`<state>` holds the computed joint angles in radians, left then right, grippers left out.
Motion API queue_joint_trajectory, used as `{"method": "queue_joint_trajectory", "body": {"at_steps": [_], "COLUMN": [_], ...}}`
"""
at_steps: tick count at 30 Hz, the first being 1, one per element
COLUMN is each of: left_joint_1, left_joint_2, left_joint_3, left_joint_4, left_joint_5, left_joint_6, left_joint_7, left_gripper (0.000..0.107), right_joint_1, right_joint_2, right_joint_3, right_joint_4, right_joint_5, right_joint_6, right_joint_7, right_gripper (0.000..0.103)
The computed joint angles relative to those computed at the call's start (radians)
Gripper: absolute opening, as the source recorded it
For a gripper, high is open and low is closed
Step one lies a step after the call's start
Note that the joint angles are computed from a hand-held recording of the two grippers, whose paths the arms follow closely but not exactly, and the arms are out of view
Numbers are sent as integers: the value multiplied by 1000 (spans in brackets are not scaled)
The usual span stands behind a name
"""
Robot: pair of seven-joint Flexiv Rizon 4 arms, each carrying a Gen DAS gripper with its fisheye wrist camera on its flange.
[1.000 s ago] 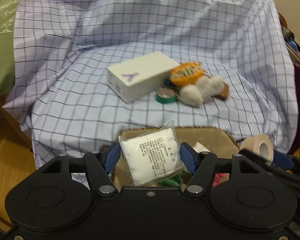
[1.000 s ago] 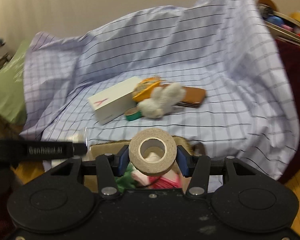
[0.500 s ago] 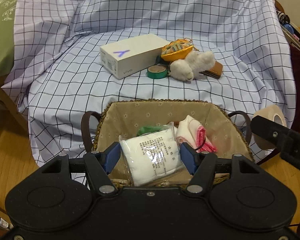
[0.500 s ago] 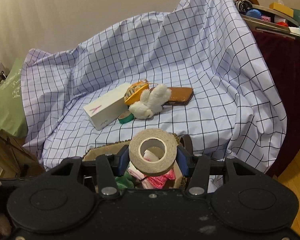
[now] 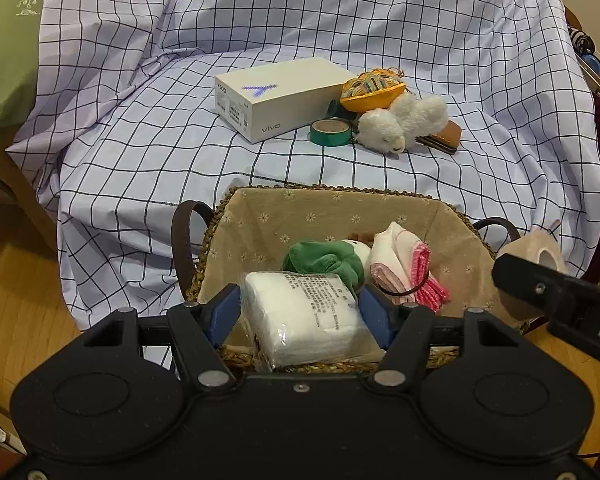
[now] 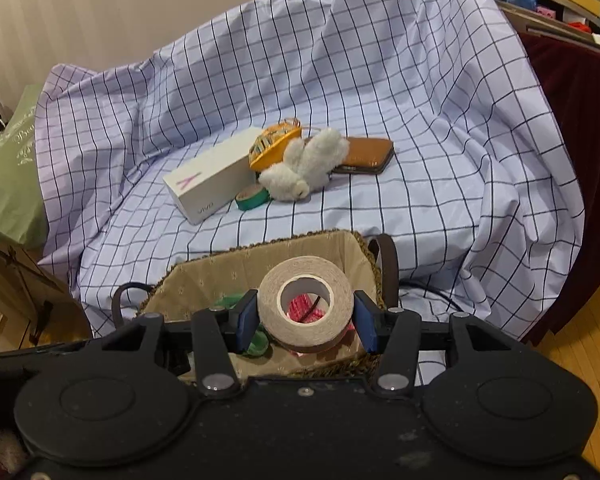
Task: Organize soft objects
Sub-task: 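Lower the white packet into the basket with the left tool while the right tool drops the beige tape roll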
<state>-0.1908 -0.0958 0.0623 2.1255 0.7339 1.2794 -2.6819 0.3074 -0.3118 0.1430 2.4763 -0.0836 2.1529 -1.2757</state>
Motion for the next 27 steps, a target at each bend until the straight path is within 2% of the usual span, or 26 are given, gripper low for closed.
{"method": "queue_joint_trajectory", "body": {"at_steps": [10,14,21,27], "left_joint_1": [6,-3,3,-5], "left_joint_2": [-8,-10,-17,-9], "left_joint_3": [10,20,13,17], "left_joint_4": [2,-18,-8,-9], "left_joint_5": [-1,39,11,28], "left_joint_6": [35,22,32,17], "left_joint_7": [-19,-71,-29,-45], "left_gripper": [61,61,61,64], "right_joint_1": [-20,-33,-54,-81], "right_joint_2": [-7,-11,-15,-22], "right_joint_3": [10,14,25,35], "right_joint_4": [-6,-9,-15,-15], "right_joint_5": [-31,-50,-100,-135], "right_joint_6": [-26,-34,-56,-48], "right_joint_7": [26,38,53,70], "right_gripper": [49,49,49,51]}}
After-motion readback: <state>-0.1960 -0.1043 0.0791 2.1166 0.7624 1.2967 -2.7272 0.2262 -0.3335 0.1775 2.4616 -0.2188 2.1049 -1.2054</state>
